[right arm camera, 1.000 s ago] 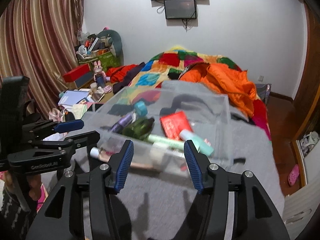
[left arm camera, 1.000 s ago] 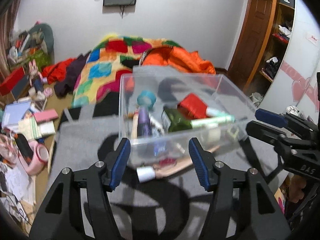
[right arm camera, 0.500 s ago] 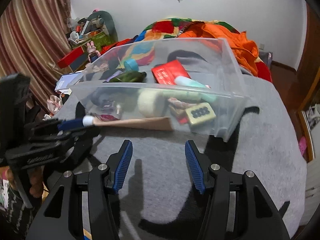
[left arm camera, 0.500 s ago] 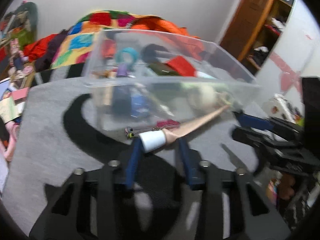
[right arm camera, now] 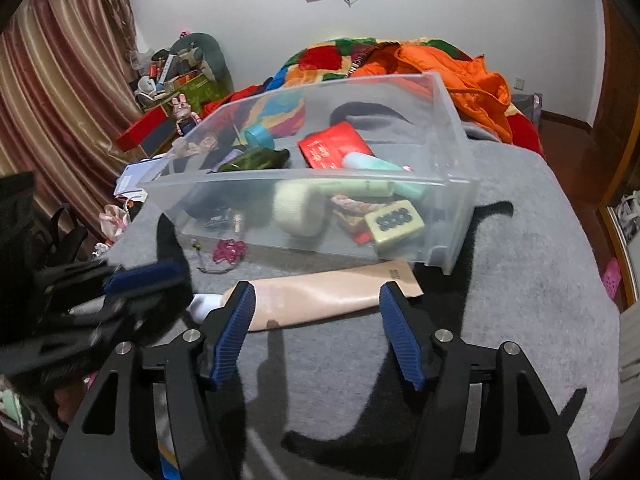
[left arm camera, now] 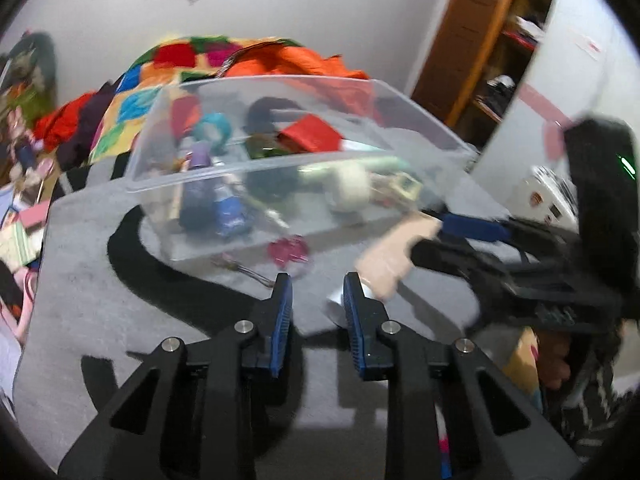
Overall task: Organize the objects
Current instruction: 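Move the left tool toward the pink charm while the right tool approaches the beige tube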
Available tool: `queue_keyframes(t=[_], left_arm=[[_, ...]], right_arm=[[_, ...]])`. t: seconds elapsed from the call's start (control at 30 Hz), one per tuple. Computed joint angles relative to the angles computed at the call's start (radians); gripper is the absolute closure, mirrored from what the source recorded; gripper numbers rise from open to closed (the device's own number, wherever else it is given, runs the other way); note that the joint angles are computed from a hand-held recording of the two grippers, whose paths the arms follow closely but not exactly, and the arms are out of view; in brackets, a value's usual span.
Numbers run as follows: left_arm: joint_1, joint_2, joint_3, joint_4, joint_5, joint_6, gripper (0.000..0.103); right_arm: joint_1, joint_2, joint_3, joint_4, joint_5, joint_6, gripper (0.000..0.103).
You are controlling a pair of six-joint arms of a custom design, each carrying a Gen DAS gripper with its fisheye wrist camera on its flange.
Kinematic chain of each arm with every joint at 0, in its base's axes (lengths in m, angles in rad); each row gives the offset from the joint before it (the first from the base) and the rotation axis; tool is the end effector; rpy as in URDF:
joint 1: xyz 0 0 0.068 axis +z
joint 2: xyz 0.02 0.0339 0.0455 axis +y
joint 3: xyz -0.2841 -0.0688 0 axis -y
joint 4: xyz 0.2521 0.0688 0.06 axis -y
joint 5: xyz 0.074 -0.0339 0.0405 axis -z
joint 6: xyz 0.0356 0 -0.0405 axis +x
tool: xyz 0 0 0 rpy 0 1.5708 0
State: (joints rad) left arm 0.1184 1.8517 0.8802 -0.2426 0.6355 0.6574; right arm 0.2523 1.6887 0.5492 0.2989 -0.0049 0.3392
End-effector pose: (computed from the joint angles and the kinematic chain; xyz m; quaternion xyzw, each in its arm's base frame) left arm 0.3266 0.0176 0.1160 0.3023 0.8864 -0.2209 0.2723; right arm 0.2773 0.0717 0.1100 0.0397 0.9332 0.1063 0.3409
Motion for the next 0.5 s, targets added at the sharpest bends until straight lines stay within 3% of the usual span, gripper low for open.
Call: queue_keyframes(t=[0.2, 0.3, 0.5], left_arm=[[-0.059, 0.132, 0.127, -0.013, -0.080, -0.124, 0.075], [-0.088, 0.128, 0.106, 0.047, -0.103, -0.167, 0.063], [-0.165, 0.097, 0.001, 0.240, -0.231, -0.221, 0.061]], right_arm=[[0.012, -0.009, -0.020, 0.004, 0.024, 0.006, 0.039], [0.001, -0.005, -0.040, 0.016, 0.013, 0.014, 0.038], [0.002, 0.003, -0.057, 0.025, -0.004, 0.012, 0.038]])
